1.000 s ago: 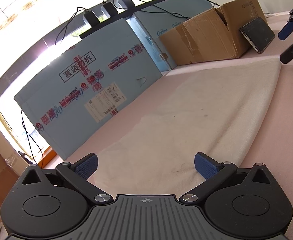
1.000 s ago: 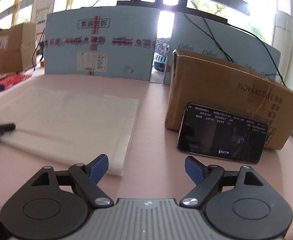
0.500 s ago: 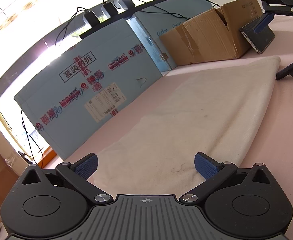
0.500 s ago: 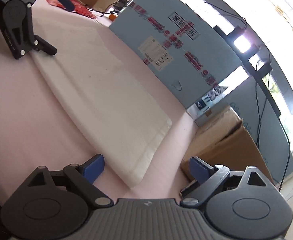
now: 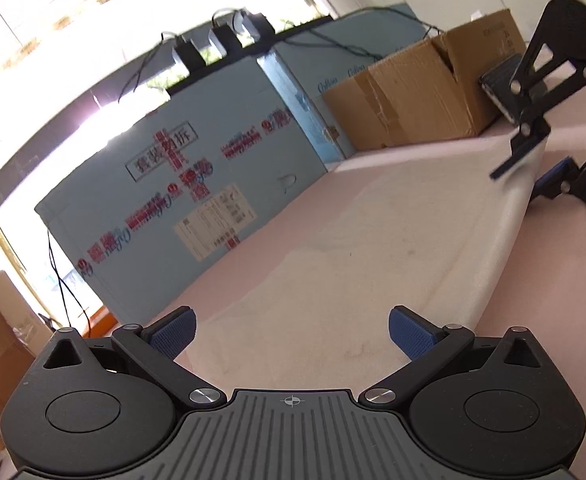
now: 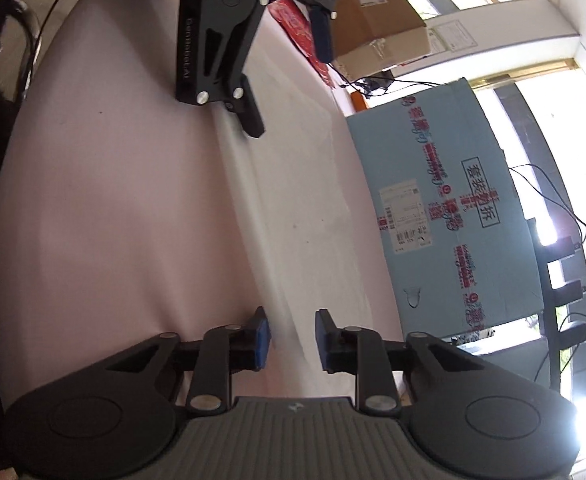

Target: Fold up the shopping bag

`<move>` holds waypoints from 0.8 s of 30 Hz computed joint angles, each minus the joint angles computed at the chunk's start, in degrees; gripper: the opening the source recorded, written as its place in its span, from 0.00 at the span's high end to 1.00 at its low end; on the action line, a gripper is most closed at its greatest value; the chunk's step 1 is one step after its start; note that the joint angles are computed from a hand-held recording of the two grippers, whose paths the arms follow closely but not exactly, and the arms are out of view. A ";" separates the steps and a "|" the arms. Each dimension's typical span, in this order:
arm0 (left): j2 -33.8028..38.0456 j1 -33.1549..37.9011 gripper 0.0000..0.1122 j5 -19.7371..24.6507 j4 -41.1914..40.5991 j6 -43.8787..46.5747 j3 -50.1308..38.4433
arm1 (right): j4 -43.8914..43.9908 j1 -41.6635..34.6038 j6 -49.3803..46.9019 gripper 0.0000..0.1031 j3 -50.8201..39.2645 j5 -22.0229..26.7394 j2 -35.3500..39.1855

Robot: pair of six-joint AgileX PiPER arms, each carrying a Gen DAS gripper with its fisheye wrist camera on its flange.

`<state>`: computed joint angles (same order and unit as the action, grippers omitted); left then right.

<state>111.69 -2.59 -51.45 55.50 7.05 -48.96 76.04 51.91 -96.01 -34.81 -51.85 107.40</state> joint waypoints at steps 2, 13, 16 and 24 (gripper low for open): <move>-0.04 2.53 0.08 -5.61 7.45 -4.27 -0.37 | -0.50 -0.94 1.21 0.87 0.33 2.11 -1.40; -0.18 -0.90 0.66 1.06 22.71 -4.55 -3.26 | -3.02 -2.37 15.27 0.89 6.32 7.29 -12.93; -1.06 1.34 0.63 -1.12 28.44 -13.45 -4.65 | -3.34 -3.67 20.32 0.89 8.49 8.46 -15.59; -0.80 -0.68 0.50 -0.46 30.82 -17.28 -4.13 | -8.20 -4.28 24.29 0.89 8.14 10.18 -14.48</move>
<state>110.89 -3.28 -51.92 86.32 -10.23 -53.09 67.84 47.63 -71.72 -26.68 -41.67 92.91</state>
